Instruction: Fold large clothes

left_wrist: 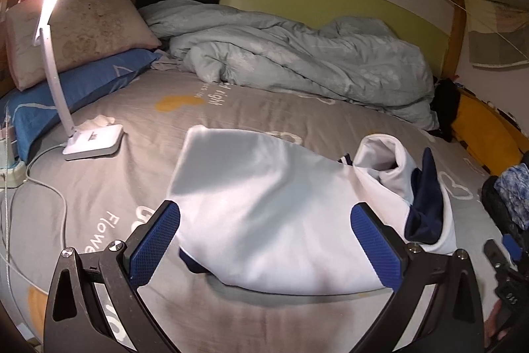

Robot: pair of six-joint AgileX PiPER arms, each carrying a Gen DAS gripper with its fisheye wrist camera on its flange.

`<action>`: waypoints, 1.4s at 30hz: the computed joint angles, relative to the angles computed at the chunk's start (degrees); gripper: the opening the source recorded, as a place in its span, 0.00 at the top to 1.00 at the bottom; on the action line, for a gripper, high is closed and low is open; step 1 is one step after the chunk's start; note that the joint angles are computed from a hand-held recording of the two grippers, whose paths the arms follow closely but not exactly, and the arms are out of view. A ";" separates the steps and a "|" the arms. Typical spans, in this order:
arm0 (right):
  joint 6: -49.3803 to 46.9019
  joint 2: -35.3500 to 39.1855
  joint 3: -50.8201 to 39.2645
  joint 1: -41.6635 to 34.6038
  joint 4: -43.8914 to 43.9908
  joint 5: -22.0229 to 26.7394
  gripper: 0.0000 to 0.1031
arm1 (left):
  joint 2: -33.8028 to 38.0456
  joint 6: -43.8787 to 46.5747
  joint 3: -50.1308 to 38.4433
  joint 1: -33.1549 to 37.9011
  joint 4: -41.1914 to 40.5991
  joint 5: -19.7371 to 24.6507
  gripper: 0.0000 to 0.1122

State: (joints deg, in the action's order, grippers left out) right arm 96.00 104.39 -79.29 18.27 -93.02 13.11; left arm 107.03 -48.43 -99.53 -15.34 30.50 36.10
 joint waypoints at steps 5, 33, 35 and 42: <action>-0.76 -0.48 0.65 -0.15 0.64 1.30 0.00 | -0.78 -3.72 1.50 1.10 2.88 0.59 0.09; -21.93 2.35 -2.45 -2.77 24.10 -1.25 0.00 | 8.75 19.69 -6.65 13.94 -35.37 5.37 0.09; -24.77 2.88 -2.95 -2.89 27.17 -1.17 0.00 | 10.92 20.24 -7.77 14.66 -38.96 6.02 0.09; -36.57 3.87 -4.12 -3.41 39.13 -1.72 0.00 | 13.12 16.29 -4.61 12.01 -34.34 -3.08 0.23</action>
State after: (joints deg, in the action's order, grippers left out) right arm 59.44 108.26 -83.41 14.86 -53.89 11.39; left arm 120.15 -32.14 -104.14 -3.33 -3.85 33.02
